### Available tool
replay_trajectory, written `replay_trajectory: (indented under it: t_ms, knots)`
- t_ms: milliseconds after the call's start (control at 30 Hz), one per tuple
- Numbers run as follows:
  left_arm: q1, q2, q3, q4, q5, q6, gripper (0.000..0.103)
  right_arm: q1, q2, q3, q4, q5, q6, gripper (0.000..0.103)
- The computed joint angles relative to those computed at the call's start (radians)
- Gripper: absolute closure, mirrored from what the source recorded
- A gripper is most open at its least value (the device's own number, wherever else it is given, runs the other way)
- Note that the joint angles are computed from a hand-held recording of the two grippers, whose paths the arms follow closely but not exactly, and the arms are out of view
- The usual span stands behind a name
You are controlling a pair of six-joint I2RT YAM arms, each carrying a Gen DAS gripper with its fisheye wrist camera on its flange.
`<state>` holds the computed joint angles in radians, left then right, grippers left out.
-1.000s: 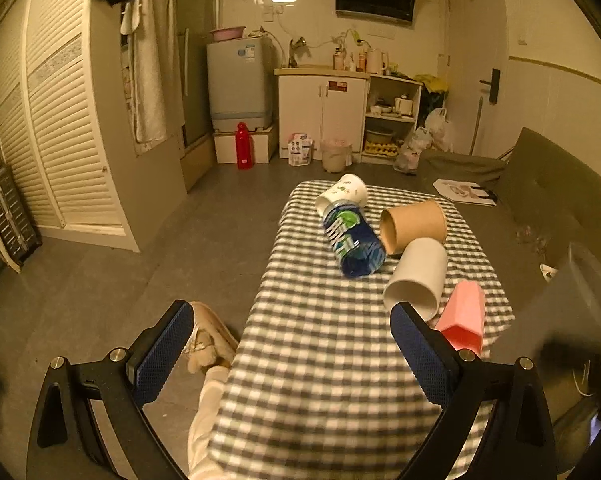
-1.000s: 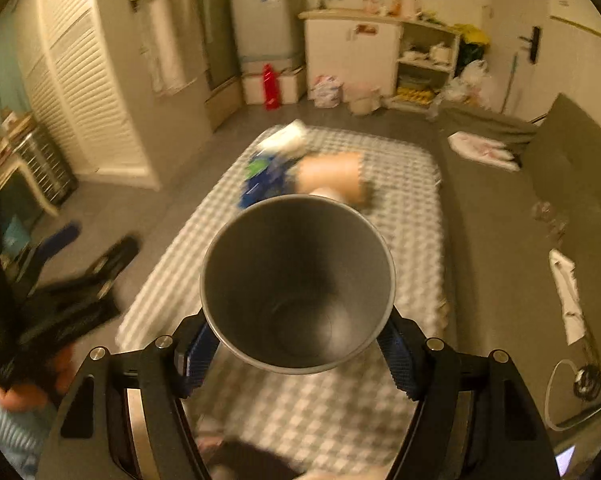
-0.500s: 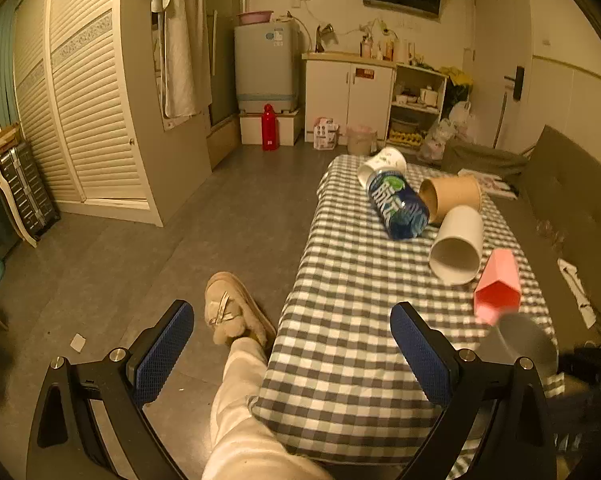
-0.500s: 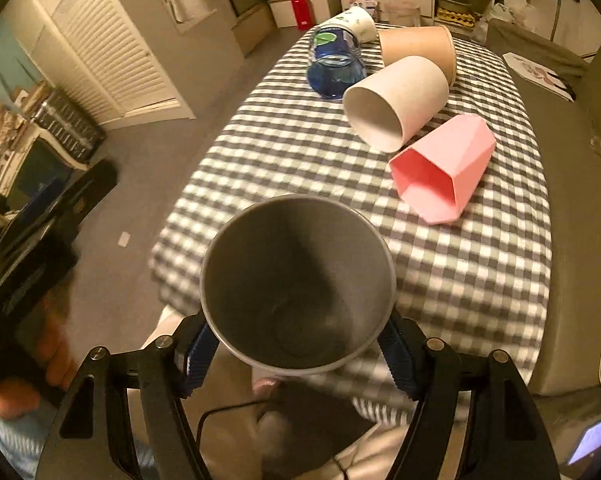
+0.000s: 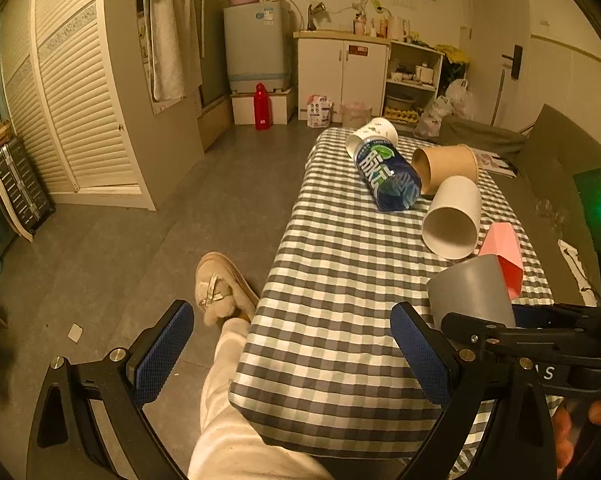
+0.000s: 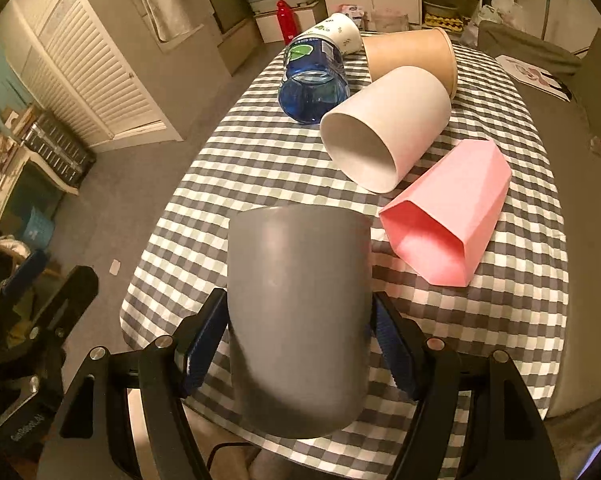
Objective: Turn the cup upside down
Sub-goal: 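Lift the gray cup with the right tool and rotate it upright, then grasp the gray cup with the left tool while the right tool releases it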
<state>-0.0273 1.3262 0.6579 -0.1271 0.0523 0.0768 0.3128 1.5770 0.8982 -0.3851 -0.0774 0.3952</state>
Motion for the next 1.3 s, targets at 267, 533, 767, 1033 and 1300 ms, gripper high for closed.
replay_trajectory:
  t_ms: [267, 533, 767, 1033, 1300]
  knots:
    - [-0.05, 0.007, 0.013, -0.022, -0.046, -0.059, 0.001, -0.025, -0.138, -0.072, 0.001, 0.004, -0.021, 0.027]
    - [-0.177, -0.026, 0.019, -0.052, -0.119, -0.123, 0.001, -0.132, -0.363, -0.17, -0.016, 0.078, -0.08, 0.021]
    - [-0.307, 0.007, 0.035, -0.069, -0.135, -0.184, 0.001, -0.279, -0.498, -0.256, -0.02, 0.074, -0.123, 0.021]
    - [-0.38, 0.117, 0.032, -0.049, -0.055, -0.244, 0.001, -0.415, -0.5, -0.315, 0.005, -0.001, -0.138, 0.021]
    - [-0.397, 0.178, 0.052, -0.057, 0.02, -0.238, 0.001, -0.413, -0.446, -0.323, 0.029, 0.003, -0.142, 0.021]
